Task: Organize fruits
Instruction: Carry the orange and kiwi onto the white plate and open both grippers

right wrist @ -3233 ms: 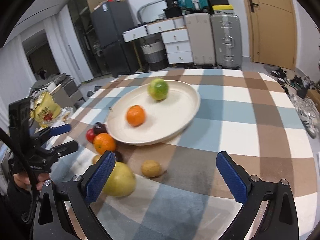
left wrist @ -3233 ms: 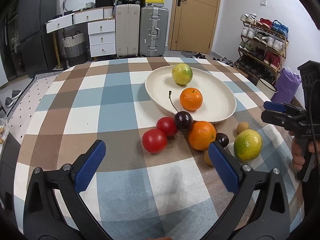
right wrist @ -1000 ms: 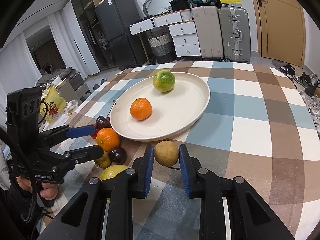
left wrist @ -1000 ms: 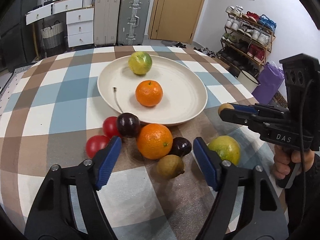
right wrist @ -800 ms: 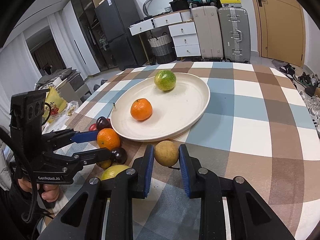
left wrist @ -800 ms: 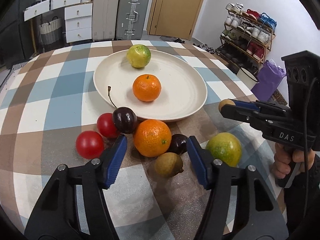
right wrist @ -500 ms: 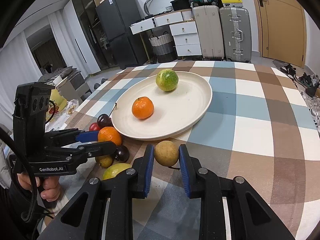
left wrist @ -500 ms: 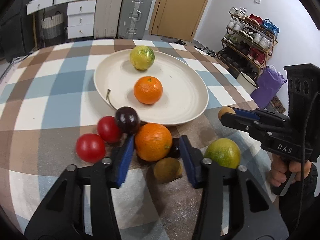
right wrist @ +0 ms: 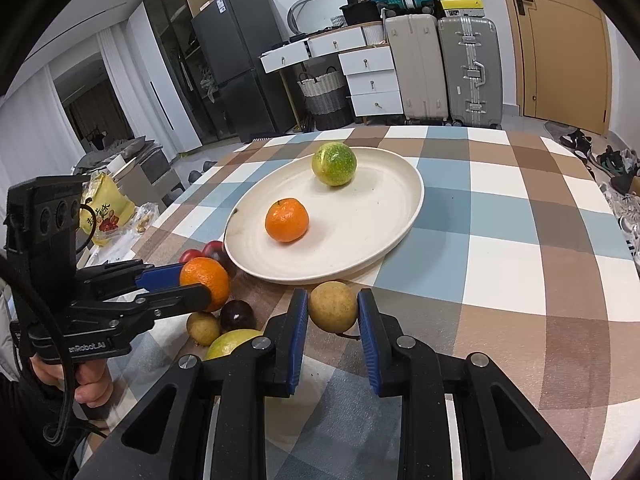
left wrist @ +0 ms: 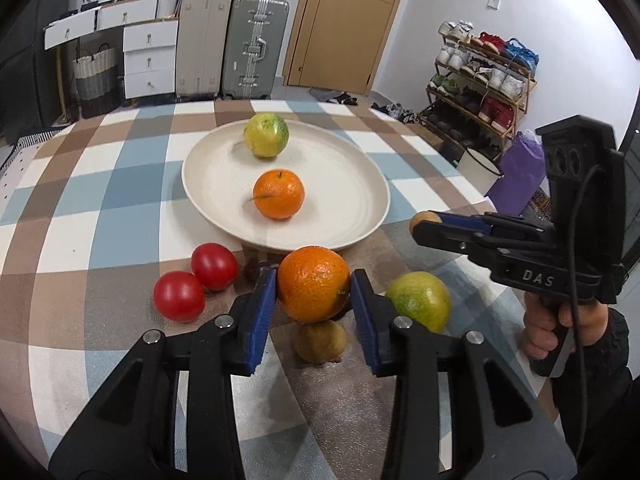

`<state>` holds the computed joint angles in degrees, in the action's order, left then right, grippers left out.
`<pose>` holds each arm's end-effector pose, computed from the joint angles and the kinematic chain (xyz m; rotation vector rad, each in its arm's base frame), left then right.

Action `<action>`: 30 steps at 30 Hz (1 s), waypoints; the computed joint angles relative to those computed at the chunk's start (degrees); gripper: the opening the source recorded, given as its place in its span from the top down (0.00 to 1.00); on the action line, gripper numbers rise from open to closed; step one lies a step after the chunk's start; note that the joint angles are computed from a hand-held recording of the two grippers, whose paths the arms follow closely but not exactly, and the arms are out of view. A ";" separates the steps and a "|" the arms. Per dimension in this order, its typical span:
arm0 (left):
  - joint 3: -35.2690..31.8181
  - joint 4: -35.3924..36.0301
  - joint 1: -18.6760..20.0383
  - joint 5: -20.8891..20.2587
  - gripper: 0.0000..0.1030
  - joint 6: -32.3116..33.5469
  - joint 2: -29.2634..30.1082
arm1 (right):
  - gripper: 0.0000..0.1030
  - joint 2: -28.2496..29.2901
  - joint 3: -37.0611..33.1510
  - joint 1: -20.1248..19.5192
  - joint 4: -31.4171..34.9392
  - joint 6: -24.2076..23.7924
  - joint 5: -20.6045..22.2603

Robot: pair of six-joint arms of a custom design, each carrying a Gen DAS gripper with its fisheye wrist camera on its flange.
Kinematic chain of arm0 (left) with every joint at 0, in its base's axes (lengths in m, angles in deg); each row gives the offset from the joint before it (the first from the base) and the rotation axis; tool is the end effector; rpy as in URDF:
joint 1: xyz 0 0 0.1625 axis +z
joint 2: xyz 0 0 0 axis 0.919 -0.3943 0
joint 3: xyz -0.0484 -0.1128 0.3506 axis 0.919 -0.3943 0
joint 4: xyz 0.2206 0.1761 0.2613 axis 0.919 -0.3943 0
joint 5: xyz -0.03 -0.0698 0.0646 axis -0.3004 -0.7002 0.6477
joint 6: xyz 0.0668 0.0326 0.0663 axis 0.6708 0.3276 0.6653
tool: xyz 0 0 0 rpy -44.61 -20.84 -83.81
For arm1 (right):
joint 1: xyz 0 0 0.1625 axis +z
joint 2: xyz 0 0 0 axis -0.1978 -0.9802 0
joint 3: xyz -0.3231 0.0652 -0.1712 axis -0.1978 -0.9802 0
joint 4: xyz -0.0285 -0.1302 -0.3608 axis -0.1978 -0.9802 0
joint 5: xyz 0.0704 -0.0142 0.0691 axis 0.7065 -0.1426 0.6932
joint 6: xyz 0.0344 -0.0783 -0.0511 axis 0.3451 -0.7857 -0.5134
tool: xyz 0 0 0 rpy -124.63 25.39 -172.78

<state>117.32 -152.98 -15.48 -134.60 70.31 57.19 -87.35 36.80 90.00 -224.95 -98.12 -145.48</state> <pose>-0.3490 -0.6932 -0.0453 1.1761 2.6409 -0.5615 -0.0061 -0.6160 0.2735 0.3375 -2.4414 1.0260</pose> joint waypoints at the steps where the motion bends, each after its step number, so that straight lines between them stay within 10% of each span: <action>1: 0.81 -1.04 -0.06 -0.19 0.66 0.27 -0.49 | 0.75 -0.15 0.23 -0.04 -0.31 -0.06 0.19; 16: -1.81 -5.30 -0.80 4.10 0.66 0.70 -1.23 | 0.76 -1.48 -0.03 0.61 -1.24 1.41 3.08; 30: -25.02 2.86 -0.22 7.88 0.66 2.98 11.31 | 0.76 4.08 -10.50 2.45 1.88 2.97 1.59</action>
